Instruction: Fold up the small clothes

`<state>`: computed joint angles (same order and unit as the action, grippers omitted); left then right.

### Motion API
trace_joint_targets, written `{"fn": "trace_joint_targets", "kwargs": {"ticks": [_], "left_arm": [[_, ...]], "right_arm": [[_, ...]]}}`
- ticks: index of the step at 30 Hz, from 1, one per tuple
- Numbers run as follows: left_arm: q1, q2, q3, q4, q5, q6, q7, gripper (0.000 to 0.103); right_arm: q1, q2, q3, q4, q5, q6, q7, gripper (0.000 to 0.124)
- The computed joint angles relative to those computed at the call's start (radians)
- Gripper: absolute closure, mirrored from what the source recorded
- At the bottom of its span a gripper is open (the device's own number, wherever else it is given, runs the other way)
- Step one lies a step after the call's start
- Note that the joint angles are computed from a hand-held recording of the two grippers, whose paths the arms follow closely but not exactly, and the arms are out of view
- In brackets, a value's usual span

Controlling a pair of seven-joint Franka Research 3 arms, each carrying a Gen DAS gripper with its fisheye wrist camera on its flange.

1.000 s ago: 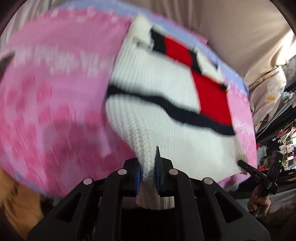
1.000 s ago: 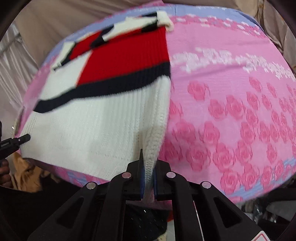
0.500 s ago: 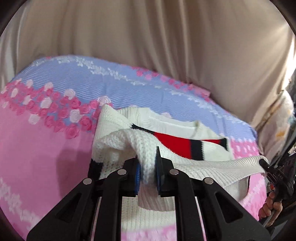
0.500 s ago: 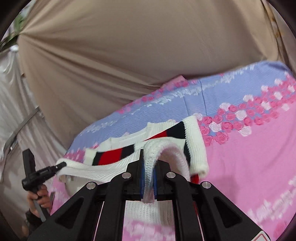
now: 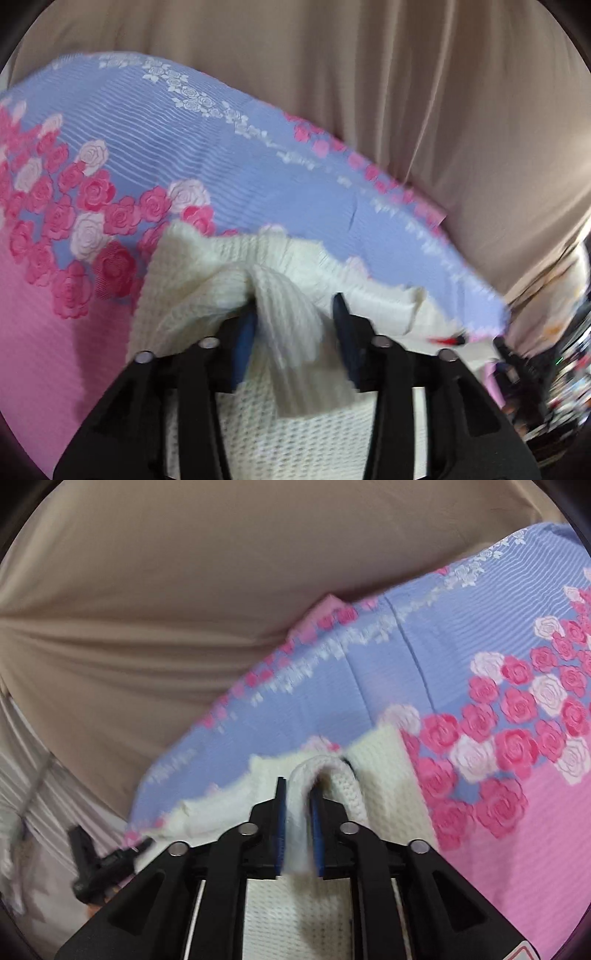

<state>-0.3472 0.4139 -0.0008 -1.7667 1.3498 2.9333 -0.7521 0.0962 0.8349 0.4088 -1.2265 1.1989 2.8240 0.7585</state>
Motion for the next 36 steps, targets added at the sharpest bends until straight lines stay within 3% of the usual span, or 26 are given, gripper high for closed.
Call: {"fn": "trace_joint_targets", "kwargs": {"ticks": [1,2,4,5,6,9,12,14,16,18,19,20,21,22,24,26,28,33,36], "left_arm": [[-0.020,-0.007,0.032,0.005,0.090,0.009,-0.121,0.046],[-0.036,-0.024,0.048,-0.004,0.130,-0.018,-0.172,0.034],[-0.041,-0.081,0.006,-0.060,0.038,-0.214,-0.063,0.030],[-0.040,-0.115,-0.016,-0.094,0.001,-0.273,-0.004,0.030],[-0.035,-0.137,-0.031,-0.120,0.015,-0.279,-0.002,0.030],[-0.022,-0.233,-0.101,-0.242,-0.022,-0.282,0.082,0.030],[-0.004,-0.283,-0.165,-0.347,-0.101,-0.243,0.113,0.030],[-0.005,-0.290,-0.183,-0.395,-0.057,-0.191,0.011,0.030],[-0.007,-0.281,-0.195,-0.415,-0.041,-0.179,-0.060,0.031],[-0.009,-0.264,-0.201,-0.411,-0.048,-0.185,-0.074,0.038],[-0.012,-0.259,-0.211,-0.402,-0.112,-0.228,-0.008,0.049],[-0.015,-0.257,-0.216,-0.392,-0.150,-0.252,0.042,0.064],[-0.013,-0.255,-0.215,-0.385,-0.169,-0.241,0.079,0.072],[-0.013,-0.263,-0.214,-0.387,-0.189,-0.235,0.100,0.078],[-0.016,-0.286,-0.219,-0.397,-0.235,-0.261,0.163,0.084],[-0.022,-0.322,-0.235,-0.423,-0.303,-0.301,0.247,0.087],[-0.019,-0.366,-0.251,-0.479,-0.387,-0.270,0.316,0.088],[-0.038,-0.404,-0.293,-0.585,-0.580,-0.203,0.386,0.088],[-0.061,-0.395,-0.309,-0.570,-0.581,-0.253,0.364,0.085]], "right_arm": [[-0.042,0.000,0.071,-0.004,0.108,0.070,-0.108,0.066],[-0.070,0.001,0.120,0.003,0.222,0.124,-0.219,0.049],[-0.087,-0.032,0.114,-0.037,0.249,0.114,-0.230,0.049],[-0.068,-0.069,0.065,-0.082,0.185,0.079,-0.162,0.055],[-0.035,-0.121,0.013,-0.152,0.116,0.074,-0.119,0.057],[0.088,-0.273,-0.107,-0.397,-0.053,0.215,-0.077,0.058],[0.041,-0.353,-0.025,-0.575,-0.026,0.293,-0.182,0.058],[0.015,-0.375,0.016,-0.642,0.029,0.321,-0.224,0.057],[0.000,-0.387,0.028,-0.678,0.079,0.293,-0.225,0.057],[0.006,-0.378,0.012,-0.676,0.111,0.237,-0.217,0.057],[0.042,-0.370,-0.025,-0.666,0.072,0.231,-0.159,0.059],[0.071,-0.364,-0.050,-0.657,0.043,0.236,-0.135,0.081],[0.091,-0.366,-0.069,-0.653,0.011,0.227,-0.103,0.095],[0.083,-0.372,-0.056,-0.651,0.029,0.232,-0.115,0.099],[0.057,-0.411,-0.015,-0.669,0.125,0.282,-0.220,0.104],[0.073,-0.472,-0.032,-0.719,0.156,0.323,-0.253,0.107],[0.103,-0.556,-0.094,-0.815,0.087,0.275,-0.168,0.109],[0.214,-0.702,-0.261,-1.076,-0.281,0.219,0.217,0.109],[0.205,-0.703,-0.263,-1.115,-0.326,0.176,0.266,0.108]]}}
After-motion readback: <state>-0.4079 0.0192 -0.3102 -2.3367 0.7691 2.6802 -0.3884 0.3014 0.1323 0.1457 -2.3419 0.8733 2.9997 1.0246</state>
